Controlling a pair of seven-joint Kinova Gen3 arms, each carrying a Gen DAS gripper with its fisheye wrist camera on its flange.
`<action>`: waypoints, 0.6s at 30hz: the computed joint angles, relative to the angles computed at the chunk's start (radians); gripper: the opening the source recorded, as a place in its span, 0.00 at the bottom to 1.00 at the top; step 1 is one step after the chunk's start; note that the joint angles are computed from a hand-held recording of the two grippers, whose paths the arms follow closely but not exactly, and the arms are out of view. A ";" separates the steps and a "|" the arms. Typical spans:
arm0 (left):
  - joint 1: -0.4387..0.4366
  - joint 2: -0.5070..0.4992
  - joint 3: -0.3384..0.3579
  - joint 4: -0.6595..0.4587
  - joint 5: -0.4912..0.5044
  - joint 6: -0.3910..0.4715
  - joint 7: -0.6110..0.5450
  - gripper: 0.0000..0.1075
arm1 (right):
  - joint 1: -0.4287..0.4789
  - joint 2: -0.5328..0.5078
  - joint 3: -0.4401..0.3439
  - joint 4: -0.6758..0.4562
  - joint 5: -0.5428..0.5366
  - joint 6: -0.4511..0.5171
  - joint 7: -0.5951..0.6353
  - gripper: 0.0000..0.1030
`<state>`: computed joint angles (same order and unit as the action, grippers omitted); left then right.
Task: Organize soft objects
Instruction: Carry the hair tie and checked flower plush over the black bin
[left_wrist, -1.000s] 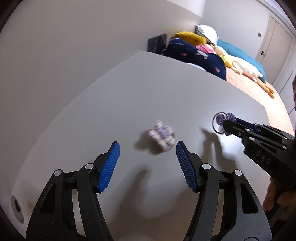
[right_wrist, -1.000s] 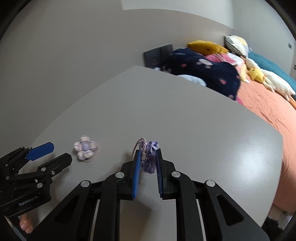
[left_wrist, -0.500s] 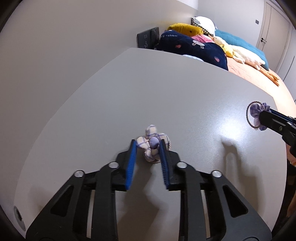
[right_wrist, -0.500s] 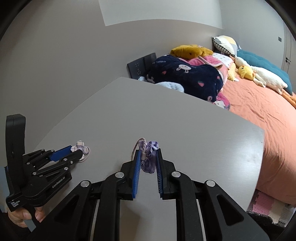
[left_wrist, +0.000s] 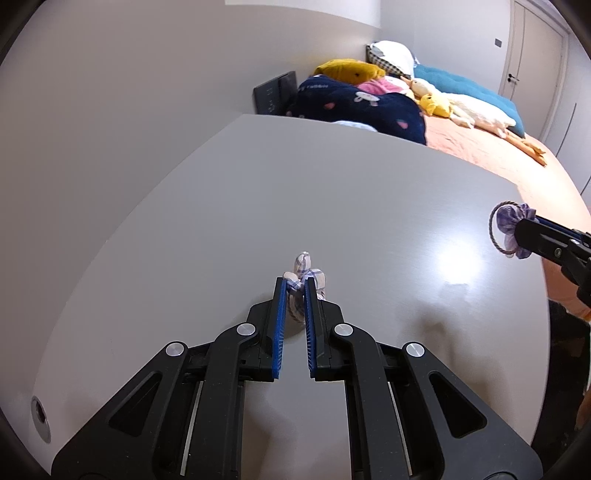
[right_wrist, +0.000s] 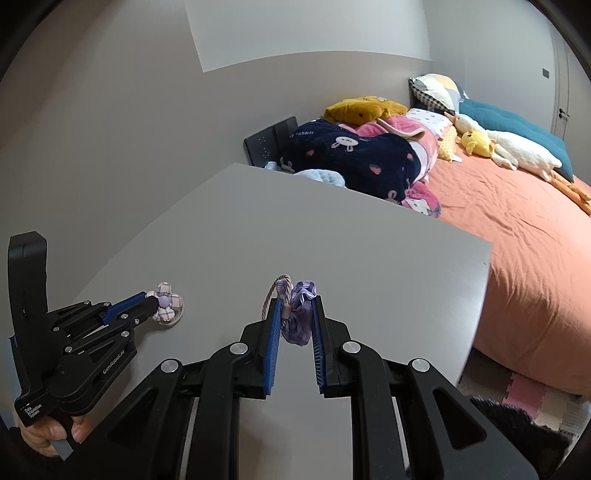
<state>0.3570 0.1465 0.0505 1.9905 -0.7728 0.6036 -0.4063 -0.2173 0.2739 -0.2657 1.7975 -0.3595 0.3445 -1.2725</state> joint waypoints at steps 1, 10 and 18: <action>0.009 -0.007 0.004 0.001 -0.001 0.008 0.011 0.08 | 0.013 -0.011 -0.009 0.011 -0.011 0.001 0.011 0.17; 0.054 -0.060 0.067 0.013 -0.016 0.068 0.095 0.08 | 0.068 -0.129 -0.016 0.123 -0.148 0.014 0.149 0.17; 0.088 -0.097 0.132 0.022 -0.020 0.126 0.160 0.08 | 0.051 -0.240 0.065 0.222 -0.295 0.045 0.301 0.17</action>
<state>0.4447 0.0495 0.1825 2.0129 -0.7928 0.7293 -0.2463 -0.1668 0.0341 -0.2002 2.0199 -0.6546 0.3892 -0.9714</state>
